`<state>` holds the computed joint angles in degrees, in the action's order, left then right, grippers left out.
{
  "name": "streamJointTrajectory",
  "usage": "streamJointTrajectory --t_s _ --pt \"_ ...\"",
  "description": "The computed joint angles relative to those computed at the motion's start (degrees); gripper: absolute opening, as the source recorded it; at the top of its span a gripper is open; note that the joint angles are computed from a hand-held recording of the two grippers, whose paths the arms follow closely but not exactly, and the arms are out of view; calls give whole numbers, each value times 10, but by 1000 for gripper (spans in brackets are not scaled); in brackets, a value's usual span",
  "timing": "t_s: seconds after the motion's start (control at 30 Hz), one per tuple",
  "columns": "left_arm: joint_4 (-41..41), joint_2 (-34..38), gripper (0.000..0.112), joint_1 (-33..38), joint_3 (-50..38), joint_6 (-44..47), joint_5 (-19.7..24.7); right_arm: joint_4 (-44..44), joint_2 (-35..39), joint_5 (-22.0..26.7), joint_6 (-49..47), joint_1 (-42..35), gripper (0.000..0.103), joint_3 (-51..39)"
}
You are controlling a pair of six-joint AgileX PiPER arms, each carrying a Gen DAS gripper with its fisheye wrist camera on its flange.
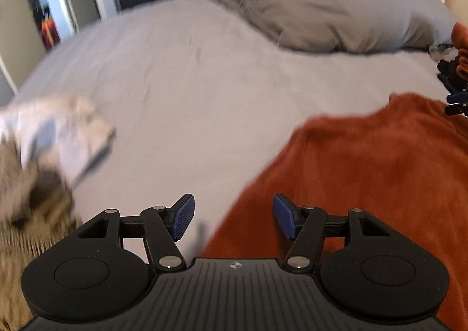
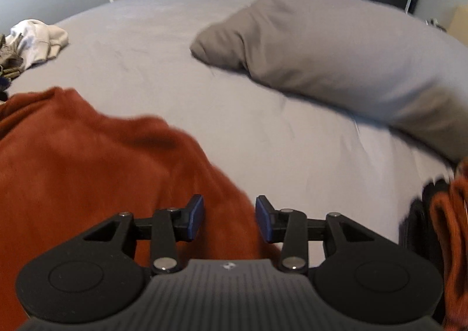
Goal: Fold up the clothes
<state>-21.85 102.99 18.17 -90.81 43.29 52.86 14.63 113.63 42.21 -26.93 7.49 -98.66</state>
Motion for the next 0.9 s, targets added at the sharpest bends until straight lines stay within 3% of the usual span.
streamJointTrajectory --t_s 0.03,0.1,0.13,0.17,0.2,0.23,0.37,0.5,0.6,0.63,0.67,0.73,0.8,0.9 --pt "-2 0 58 7 6 -2 9 -5 -3 0 11 -3 50 10" --pt "-1 0 56 11 24 -2 7 -14 -3 5 24 -6 49 20" --pt "-4 2 43 12 33 -2 1 -18 0 9 30 -7 41 22" --pt "-16 3 27 13 42 0 -6 -20 4 16 35 -7 18 19" --pt "-26 0 23 13 51 1 -18 -29 4 14 44 -3 17 22" --pt "-36 -6 11 13 62 4 -35 -47 0 2 55 4 14 30" --pt "41 -14 7 -11 78 -66 -117 -156 -4 -40 152 25 9 40" --pt "93 18 7 -20 45 -141 -116 -183 24 -24 200 27 9 8" --pt "123 15 10 -35 49 -163 -121 -191 31 -6 203 33 14 -8" --pt "125 13 19 -35 42 -176 -111 -169 28 5 192 27 16 -15" --pt "127 9 38 -33 38 -185 -101 -152 21 16 182 20 34 -19" --pt "131 -20 65 -32 58 -185 -115 -138 -3 17 178 10 52 -10" --pt "129 -52 65 -31 76 -179 -122 -118 -33 25 160 -2 52 2" --pt "115 -85 65 -26 72 -174 -87 -103 -93 58 148 -16 52 27"
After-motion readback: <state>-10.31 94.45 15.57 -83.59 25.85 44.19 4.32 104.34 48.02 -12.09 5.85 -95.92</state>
